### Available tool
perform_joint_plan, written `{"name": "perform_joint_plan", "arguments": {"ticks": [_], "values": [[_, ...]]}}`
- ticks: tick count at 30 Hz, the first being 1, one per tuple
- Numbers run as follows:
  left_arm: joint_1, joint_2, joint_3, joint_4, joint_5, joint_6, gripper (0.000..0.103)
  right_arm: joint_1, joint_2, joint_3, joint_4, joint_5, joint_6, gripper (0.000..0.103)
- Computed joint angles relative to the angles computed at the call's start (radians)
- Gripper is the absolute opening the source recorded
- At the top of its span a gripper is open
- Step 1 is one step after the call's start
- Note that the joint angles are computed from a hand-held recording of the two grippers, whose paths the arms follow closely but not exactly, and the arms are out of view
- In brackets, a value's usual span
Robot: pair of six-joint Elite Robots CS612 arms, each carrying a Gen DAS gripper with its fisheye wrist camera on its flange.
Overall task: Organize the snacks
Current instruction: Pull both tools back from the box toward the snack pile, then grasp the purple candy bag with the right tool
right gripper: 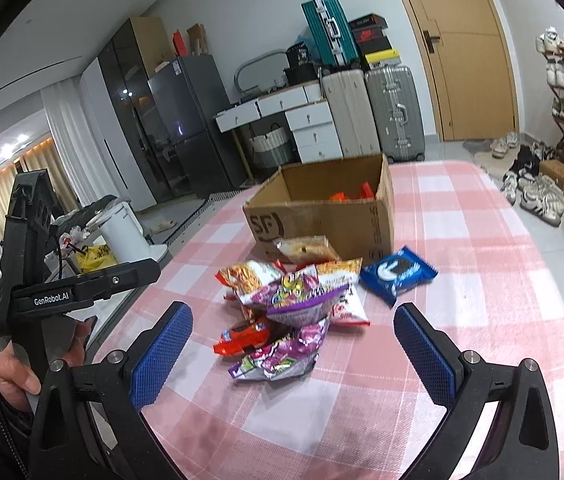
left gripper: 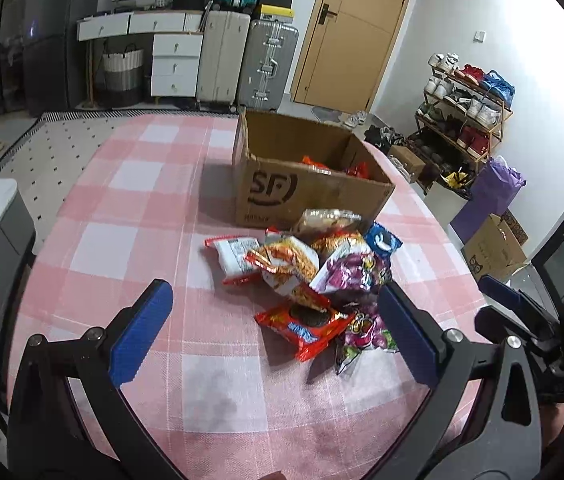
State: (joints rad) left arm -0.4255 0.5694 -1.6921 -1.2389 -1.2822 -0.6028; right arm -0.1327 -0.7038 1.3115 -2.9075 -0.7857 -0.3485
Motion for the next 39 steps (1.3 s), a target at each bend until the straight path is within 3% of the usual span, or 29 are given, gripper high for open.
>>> {"name": "perform_joint_plan", "arguments": {"ticks": [15, 27, 33, 37, 39], "values": [[0.035, 0.051, 0.028, -0.031, -0.104, -0.043, 0.102, 0.023, 0.093, -0.127, 0.262, -0.034, -0.068, 0.102], [0.062, 0.064, 0.063, -0.038, -0.170, -0.060, 0.102, 0.038, 0.166, -0.252, 0.436, -0.019, -0.117, 0.101], [0.067, 0.067, 0.070, -0.033, -0.176, -0.068, 0.102, 0.042, 0.181, -0.285, 0.507, 0.022, -0.168, 0.089], [0.070, 0.071, 0.069, -0.026, -0.179, -0.081, 0.102, 0.041, 0.179, -0.286, 0.567, 0.086, -0.228, 0.062], [0.071, 0.072, 0.068, -0.024, -0.179, -0.086, 0.102, 0.041, 0.174, -0.280, 0.579, 0.104, -0.260, 0.055]]}}
